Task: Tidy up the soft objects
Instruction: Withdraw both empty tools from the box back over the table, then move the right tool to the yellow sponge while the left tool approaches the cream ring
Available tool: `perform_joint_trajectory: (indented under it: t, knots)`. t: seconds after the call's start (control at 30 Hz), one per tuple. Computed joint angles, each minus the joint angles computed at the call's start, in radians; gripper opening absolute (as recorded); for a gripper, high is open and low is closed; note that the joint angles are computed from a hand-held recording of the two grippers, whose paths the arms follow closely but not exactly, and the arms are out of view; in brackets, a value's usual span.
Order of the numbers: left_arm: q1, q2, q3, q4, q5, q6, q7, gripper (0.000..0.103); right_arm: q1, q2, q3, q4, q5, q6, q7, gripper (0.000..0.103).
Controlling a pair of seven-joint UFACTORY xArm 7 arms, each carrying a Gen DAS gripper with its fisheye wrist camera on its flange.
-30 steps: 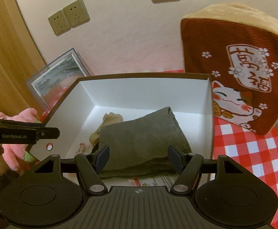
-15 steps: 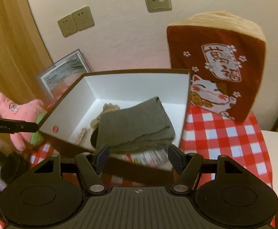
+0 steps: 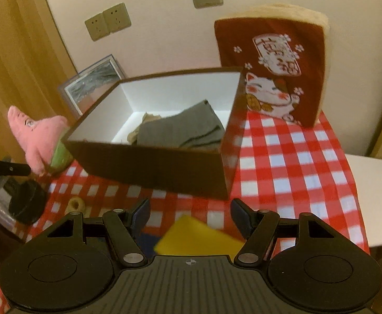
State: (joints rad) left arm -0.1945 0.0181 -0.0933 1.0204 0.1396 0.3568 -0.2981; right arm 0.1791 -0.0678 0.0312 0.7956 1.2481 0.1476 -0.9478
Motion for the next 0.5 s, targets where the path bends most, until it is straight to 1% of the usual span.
perform_joint_trajectory:
  t: [0.17, 0.3, 0.5]
  knots:
    - [0.003, -0.052, -0.003, -0.069, 0.006, 0.001, -0.016, 0.057, 0.011, -0.052, -0.006, -0.077, -0.050, -0.001, 0.033, 0.068]
    - [0.002, -0.083, -0.011, -0.123, -0.009, -0.003, -0.021, 0.057, 0.038, -0.084, -0.022, -0.126, -0.072, -0.010, 0.033, 0.068]
    - [0.003, -0.104, -0.020, -0.170, -0.011, -0.004, -0.040, 0.057, 0.077, -0.103, -0.044, -0.181, -0.144, -0.028, 0.043, 0.068]
